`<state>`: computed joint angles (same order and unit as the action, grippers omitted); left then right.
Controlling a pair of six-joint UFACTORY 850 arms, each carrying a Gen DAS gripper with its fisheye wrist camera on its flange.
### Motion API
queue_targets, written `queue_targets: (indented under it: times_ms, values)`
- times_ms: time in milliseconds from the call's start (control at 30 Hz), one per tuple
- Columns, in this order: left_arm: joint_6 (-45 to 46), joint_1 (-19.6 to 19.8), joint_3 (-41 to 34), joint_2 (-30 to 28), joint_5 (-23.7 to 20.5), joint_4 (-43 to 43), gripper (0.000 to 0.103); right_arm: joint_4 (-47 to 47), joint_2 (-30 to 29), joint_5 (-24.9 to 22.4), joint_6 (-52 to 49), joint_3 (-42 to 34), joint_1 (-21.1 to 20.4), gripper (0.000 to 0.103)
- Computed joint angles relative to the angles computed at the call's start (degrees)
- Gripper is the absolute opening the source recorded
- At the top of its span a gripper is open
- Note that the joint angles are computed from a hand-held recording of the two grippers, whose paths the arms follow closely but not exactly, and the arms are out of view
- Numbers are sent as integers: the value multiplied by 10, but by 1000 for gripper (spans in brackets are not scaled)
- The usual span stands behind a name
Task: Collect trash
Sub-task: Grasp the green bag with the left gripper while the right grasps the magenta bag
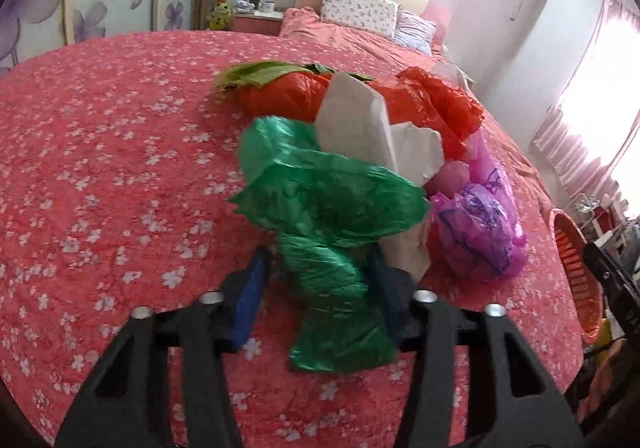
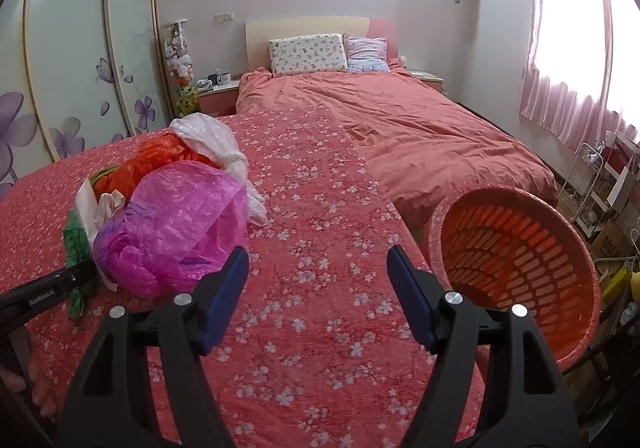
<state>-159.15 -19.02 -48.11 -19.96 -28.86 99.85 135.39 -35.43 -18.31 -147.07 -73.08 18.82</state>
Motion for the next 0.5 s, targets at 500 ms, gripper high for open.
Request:
queue_targets:
  times_ms: [500]
  values:
    - [16, -6, 61, 56, -69, -58, 33, -114, -3, -16, 112, -9, 40, 69]
